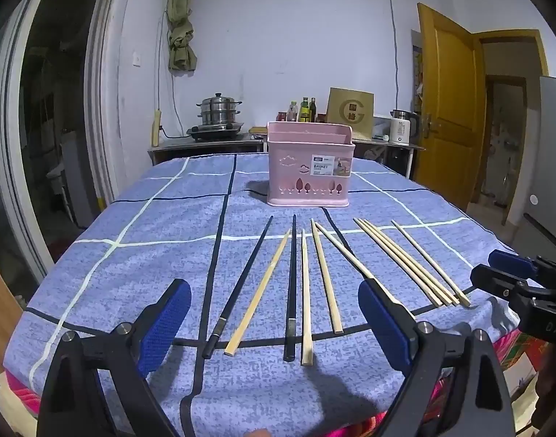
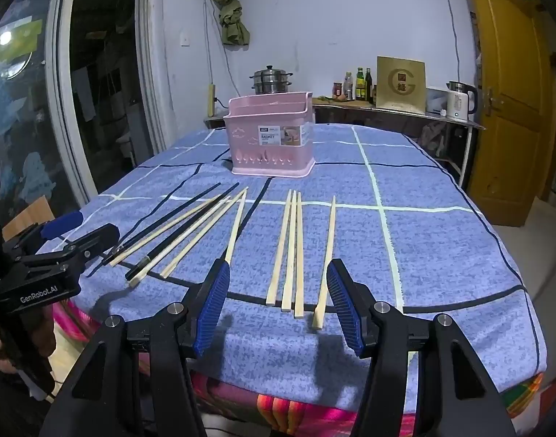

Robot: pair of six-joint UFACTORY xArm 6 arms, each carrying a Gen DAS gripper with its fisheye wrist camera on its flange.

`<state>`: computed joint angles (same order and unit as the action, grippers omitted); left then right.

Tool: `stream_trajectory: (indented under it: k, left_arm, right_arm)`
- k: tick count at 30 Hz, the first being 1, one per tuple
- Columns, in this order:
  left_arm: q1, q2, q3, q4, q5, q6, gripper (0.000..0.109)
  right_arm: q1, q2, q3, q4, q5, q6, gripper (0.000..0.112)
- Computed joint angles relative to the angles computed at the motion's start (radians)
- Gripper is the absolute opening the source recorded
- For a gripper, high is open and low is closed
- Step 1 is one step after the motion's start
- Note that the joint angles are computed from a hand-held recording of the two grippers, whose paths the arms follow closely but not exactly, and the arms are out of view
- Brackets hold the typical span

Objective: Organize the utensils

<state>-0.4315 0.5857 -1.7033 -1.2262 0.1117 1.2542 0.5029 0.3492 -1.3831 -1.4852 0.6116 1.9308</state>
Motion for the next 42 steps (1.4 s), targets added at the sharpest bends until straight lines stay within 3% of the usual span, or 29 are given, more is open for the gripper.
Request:
stream_trajectory:
  k: [42]
  left_arm:
    - [0.000, -0.020, 0.020, -0.035, 0.018, 0.027, 0.094]
  right_arm:
    - [0.017, -0.009, 0.005, -0.013, 0.024, 0.020, 0.056]
